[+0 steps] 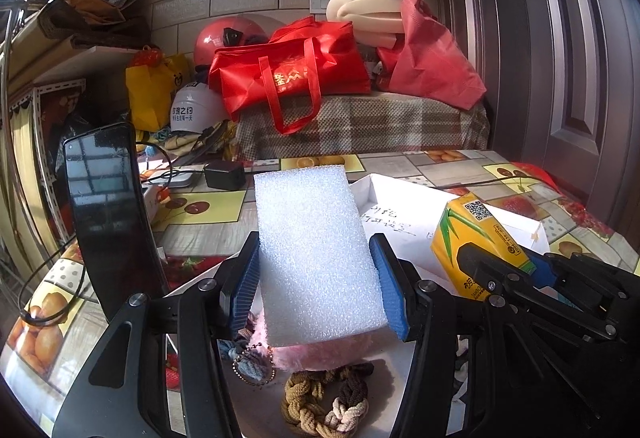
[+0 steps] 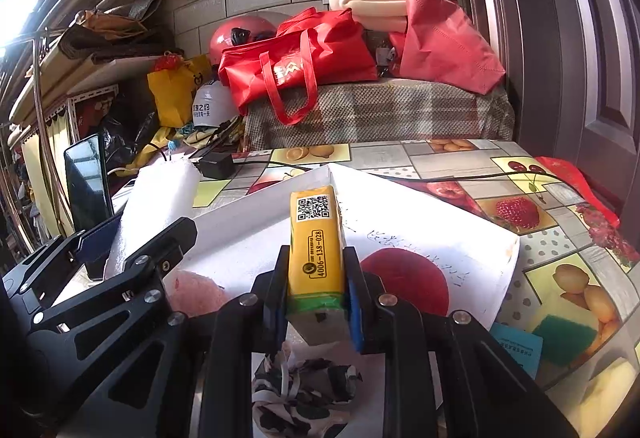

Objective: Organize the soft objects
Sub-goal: 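Lower both held items into the box lid and open both grippers, then lift both open tools up from the box lid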

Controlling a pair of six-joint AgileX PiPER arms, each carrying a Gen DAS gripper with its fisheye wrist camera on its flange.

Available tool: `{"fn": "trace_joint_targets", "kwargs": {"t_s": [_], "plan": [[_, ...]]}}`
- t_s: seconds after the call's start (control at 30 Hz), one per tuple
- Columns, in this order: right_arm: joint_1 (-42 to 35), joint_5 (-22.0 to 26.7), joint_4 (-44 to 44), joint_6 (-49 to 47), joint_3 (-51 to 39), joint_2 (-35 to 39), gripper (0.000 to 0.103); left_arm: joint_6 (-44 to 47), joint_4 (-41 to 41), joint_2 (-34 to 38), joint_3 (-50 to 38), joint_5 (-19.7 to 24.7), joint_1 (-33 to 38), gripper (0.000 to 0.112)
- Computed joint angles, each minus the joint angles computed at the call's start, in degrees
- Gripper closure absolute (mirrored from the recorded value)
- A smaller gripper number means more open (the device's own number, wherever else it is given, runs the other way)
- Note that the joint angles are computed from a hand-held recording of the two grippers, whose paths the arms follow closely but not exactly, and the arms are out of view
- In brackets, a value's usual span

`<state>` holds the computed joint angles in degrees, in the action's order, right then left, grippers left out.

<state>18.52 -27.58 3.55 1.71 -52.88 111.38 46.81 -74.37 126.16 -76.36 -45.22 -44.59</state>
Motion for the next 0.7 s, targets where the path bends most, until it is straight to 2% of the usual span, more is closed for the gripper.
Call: {"fn": "trace_joint_targets", "kwargs": {"t_s": [0.07,0.13,0.17,0.23,0.27,0.3,0.33,0.37,0.4,0.57,0.7], "plan": [[-0.1,0.5,0.1,-0.3,-0.4,0.1,0.078,-0.5,-0.6,0.1,0.3,-1.8,-0.5,0.053],[0.1,0.2,1.9,-1.7,-0.4,0.1,0.078,-2.3,-1.4,0.1,0.7,-5.1,-1.1,0.037],[0.3,-0.3,3.5,-2.7,-0.3,0.1,0.078,-4.3,-1.0,-0.1,1.5,-6.3,-1.1,0.025],[0.4,-1.3,5.7,-4.0,0.3,0.0,0.071,-6.8,-1.5,-0.5,2.5,-7.3,-0.8,0.015],[0.5,-1.6,7.0,-4.5,0.4,0.0,0.061,-7.9,-1.5,-0.7,2.9,-7.1,-0.4,0.014],[0.4,-1.5,8.3,-4.9,0.3,-0.1,0.045,-9.3,-1.4,-1.0,3.5,-7.1,-0.1,0.014],[0.1,-0.9,9.6,-5.1,-0.2,0.1,0.036,-10.7,-1.2,-1.3,4.1,-7.3,0.1,0.014],[-0.4,-0.3,9.4,-3.9,-0.5,0.2,0.021,-11.7,-1.1,-1.5,4.5,-7.3,0.3,0.014],[-1.1,-0.1,7.1,-1.3,-0.5,0.2,0.015,-12.2,-1.0,-1.6,4.7,-7.0,0.5,0.012],[1.1,-4.7,12.1,-6.5,1.7,-0.5,0.015,-11.7,-2.9,-1.3,4.3,-8.7,0.0,0.01],[1.9,-7.3,12.1,-7.7,2.9,-0.8,0.015,-13.9,-2.0,-1.6,5.4,-9.5,-0.1,0.01]]}}
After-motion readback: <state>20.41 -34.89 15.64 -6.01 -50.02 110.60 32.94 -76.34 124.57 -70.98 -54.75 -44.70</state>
